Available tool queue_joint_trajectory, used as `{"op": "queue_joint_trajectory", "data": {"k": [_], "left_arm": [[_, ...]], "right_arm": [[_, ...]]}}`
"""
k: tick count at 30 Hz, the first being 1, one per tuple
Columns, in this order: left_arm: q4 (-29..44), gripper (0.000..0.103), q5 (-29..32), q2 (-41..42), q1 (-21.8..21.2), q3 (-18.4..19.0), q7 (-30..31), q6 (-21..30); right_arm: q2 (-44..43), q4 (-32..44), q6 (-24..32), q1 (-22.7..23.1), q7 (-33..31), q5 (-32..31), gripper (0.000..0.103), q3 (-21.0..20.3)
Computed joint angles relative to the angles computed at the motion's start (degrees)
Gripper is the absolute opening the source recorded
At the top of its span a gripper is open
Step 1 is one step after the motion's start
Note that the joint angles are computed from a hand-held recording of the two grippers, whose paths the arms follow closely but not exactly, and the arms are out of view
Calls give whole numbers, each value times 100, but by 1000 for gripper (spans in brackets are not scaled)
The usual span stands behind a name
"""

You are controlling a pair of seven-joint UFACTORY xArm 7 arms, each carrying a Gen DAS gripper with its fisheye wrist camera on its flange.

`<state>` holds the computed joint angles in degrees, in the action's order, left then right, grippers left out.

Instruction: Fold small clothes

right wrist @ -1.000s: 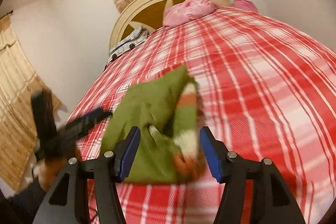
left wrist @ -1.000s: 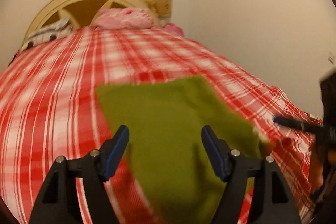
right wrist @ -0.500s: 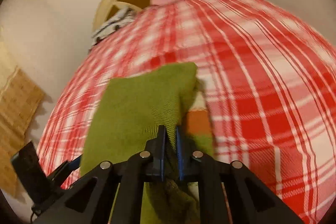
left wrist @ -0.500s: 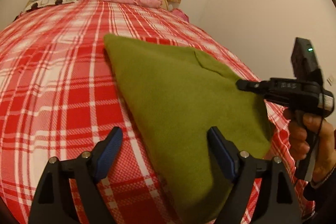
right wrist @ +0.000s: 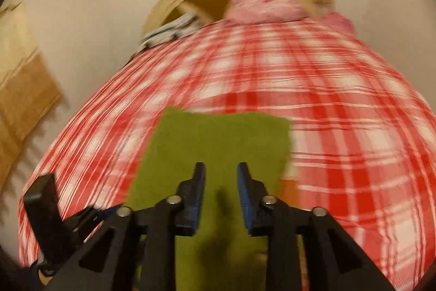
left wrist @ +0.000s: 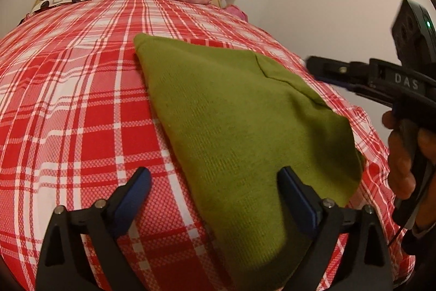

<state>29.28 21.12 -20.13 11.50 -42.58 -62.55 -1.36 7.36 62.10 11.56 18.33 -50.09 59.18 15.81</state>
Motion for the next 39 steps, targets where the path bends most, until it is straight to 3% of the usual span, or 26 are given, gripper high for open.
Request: {"op": "queue_joint_trajectory", "data": {"k": [2,5,10,14,16,17,19,21,24,25,30,31,35,37,39], "left_arm": [[-23,100,-37,31,-94,103,17,-24],[-36,102,-83,64,-165,179,24,-27],[29,103,-123,269,-447,472,173,13],[23,103,-58,267,-464,503,124,7],[27,103,-43,258,-443,475,82,12],[23,103,-37,250,-436,468,64,11],[30,103,-22,253,-427,459,52,19],[19,103,-7,244,-444,482,53,26],[23,103,0,268,-462,508,52,13],[25,103,0,265,-478,519,55,25],[-130,103,-32,-32,-365,406,-93,-98],[-205,103,-116,-77,-511,582,-31,-229],[-313,103,-536,-263,-473,695,45,-447],[-139,103,-593,-270,-159,485,198,-252],[152,103,-486,-142,370,68,197,43]], "right_arm": [[273,188,212,110,472,-727,43,-104],[644,340,260,309,1525,-1903,43,-404],[894,429,294,-292,1409,-1854,41,48],[865,376,157,-179,1985,-2520,40,-50],[759,199,-174,-4,2382,-2974,40,-124],[624,29,-340,-110,2287,-2915,42,70],[383,-189,-374,-577,1462,-2077,42,736],[215,-367,-412,-797,891,-1562,42,1107],[76,-662,-446,-162,1283,-2227,42,533],[79,-738,-498,-136,1220,-2226,42,515],[-102,-831,-295,-304,186,-1044,42,617],[-161,-850,-271,-289,5,-843,42,582],[-442,-940,-413,-236,-1283,717,42,494],[-461,-875,-368,-167,-1544,1075,42,337],[-405,-809,-212,-67,-1303,820,41,138]]}}
